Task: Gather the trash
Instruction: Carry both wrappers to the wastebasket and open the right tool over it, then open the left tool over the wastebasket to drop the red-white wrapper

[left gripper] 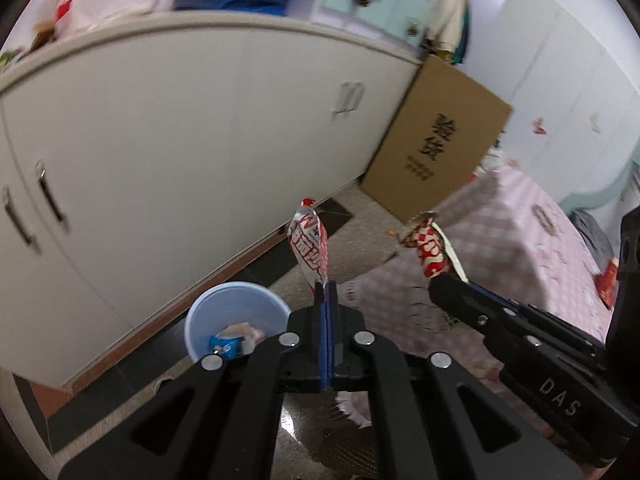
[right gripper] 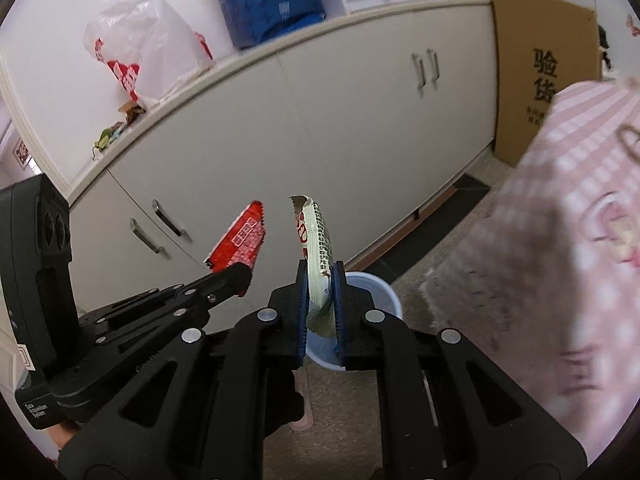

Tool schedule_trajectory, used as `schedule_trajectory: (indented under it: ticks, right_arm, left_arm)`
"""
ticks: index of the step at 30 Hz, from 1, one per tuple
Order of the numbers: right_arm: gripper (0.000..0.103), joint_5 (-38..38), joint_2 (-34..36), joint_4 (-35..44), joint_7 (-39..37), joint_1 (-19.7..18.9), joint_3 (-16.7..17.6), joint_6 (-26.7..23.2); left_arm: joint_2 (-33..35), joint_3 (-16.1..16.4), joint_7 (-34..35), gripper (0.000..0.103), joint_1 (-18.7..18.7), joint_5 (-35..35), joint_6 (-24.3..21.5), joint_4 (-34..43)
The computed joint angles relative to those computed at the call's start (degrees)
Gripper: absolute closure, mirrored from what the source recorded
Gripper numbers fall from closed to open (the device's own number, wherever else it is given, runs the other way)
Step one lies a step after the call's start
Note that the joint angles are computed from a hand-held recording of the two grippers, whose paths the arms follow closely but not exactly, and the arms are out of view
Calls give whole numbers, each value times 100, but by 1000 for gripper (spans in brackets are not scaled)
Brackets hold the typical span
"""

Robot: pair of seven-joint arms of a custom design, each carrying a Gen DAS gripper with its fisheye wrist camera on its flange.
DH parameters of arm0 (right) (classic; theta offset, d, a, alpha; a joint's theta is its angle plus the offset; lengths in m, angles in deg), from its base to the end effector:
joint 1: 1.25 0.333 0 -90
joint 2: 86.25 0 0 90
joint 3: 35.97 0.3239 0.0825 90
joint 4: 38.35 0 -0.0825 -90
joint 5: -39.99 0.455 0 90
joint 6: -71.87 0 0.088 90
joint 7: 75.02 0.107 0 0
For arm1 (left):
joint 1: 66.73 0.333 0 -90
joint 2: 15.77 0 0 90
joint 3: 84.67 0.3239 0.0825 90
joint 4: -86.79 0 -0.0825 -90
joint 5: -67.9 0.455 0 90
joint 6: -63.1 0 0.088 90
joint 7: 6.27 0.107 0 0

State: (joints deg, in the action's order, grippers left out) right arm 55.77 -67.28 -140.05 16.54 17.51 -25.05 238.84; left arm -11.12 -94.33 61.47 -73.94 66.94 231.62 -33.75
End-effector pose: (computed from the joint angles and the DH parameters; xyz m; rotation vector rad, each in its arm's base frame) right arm 0.6695 0.3457 0.4420 -1.8078 1.4602 -0.2470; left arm 0.6374 -0.1903 0.4376 -1.9941 1.7768 -0.9729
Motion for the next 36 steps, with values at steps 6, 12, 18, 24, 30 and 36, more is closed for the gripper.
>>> schedule_trajectory:
  ticks: [6, 12, 18, 24, 30, 36]
  right_arm:
    - [89, -56, 748, 753, 163, 101, 68, 85]
    - [48, -366, 1179, 1184, 624, 367, -188, 37]
    - [48, -742, 1123, 1086, 909, 478, -357, -96]
    - [47, -1145, 1045, 967, 1271, 612, -547, -110]
    - [46, -1379, 952, 813, 1486, 640, -614, 83]
    - [46, -1472, 885, 688, 1607, 624, -662, 350]
  left_arm:
    - [151, 169, -305, 103, 132, 132, -37, -34]
    - [356, 247, -552, 103, 202, 319, -184, 65]
    - [500, 170, -384, 103, 270, 167, -282, 180]
    - [553, 172, -407, 102, 191, 228, -346, 267]
    - [649, 154, -353, 102, 178, 209, -398, 397]
    - [763, 136, -255, 102, 169, 177, -398, 548]
